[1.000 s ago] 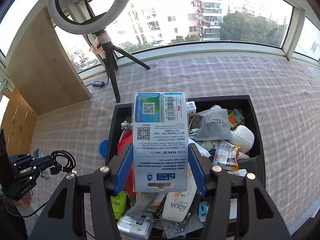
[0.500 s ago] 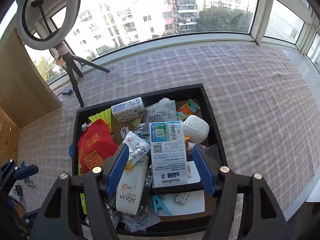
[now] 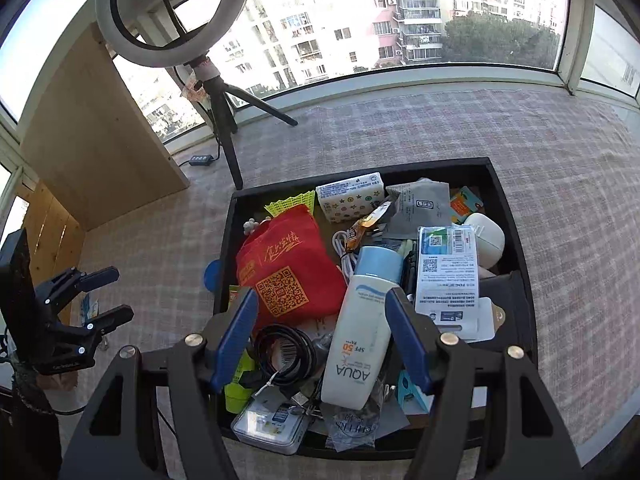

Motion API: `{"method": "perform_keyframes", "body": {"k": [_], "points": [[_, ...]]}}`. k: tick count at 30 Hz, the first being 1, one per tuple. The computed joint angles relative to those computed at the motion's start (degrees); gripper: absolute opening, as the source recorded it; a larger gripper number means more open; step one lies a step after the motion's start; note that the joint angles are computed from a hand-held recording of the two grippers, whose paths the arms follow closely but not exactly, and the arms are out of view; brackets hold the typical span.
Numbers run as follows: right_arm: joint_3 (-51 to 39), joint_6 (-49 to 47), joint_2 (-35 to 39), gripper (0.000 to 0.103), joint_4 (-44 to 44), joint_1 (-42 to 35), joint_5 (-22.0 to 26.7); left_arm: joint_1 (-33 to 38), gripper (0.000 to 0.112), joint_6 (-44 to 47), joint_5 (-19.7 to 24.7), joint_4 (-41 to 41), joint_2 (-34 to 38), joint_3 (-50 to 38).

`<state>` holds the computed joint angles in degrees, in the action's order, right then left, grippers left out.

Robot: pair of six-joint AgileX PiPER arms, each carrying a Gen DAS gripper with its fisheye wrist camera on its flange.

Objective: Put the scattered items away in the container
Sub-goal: 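Move both open tools to the blue tape measure and teal clothespin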

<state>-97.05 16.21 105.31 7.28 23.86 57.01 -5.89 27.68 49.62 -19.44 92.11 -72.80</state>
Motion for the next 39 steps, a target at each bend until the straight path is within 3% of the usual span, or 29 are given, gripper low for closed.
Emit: {"method": "perform_keyframes", "body": {"k": [4, 9, 12, 16, 22, 24, 28, 39], "points": [[3.88, 4.39, -1.8, 0.065, -1.13, 6.7, -3.23, 3.42, 0.064, 9.97, -2.08, -0.59, 2.73, 1.03], [10.02, 16.72, -2.74, 0.065, -2.14, 17.15, -10.91, 6.9, 0.065, 25.46, 2.67, -5.49, 10.66, -5.04], [9.42, 30.62, 0.94, 0.065, -8.9, 25.11, -11.84, 7.17, 0.066, 33.03, 5.9, -6.87, 15.94, -9.68], [9.5, 44.63, 6.8, 0.065, -8.96, 29.85, -16.21, 6.14, 0.066, 40.36, 8.76, -7.55, 21.7, -14.45], [5.25, 62.09, 14.58, 0.062, -16.0, 32.05, -15.17, 5.05, 0.07, 46.96, 12.39, -9.95, 27.05, -19.24], [1.43, 68.17, 16.57, 0.062, -22.26, 33.62, -10.11, 4.64, 0.07, 48.19, 13.52, -9.96, 28.44, -20.64], [-5.37, 74.77, 20.36, 0.063, -26.24, 34.53, -2.19, 3.61, 0.07, 50.41, 14.53, -9.36, 30.56, -23.2], [-2.66, 82.65, 19.48, 0.055, -29.95, 36.33, -3.58, 0.59, 0.07, 56.2, 17.22, -10.98, 33.64, -25.92]]}}
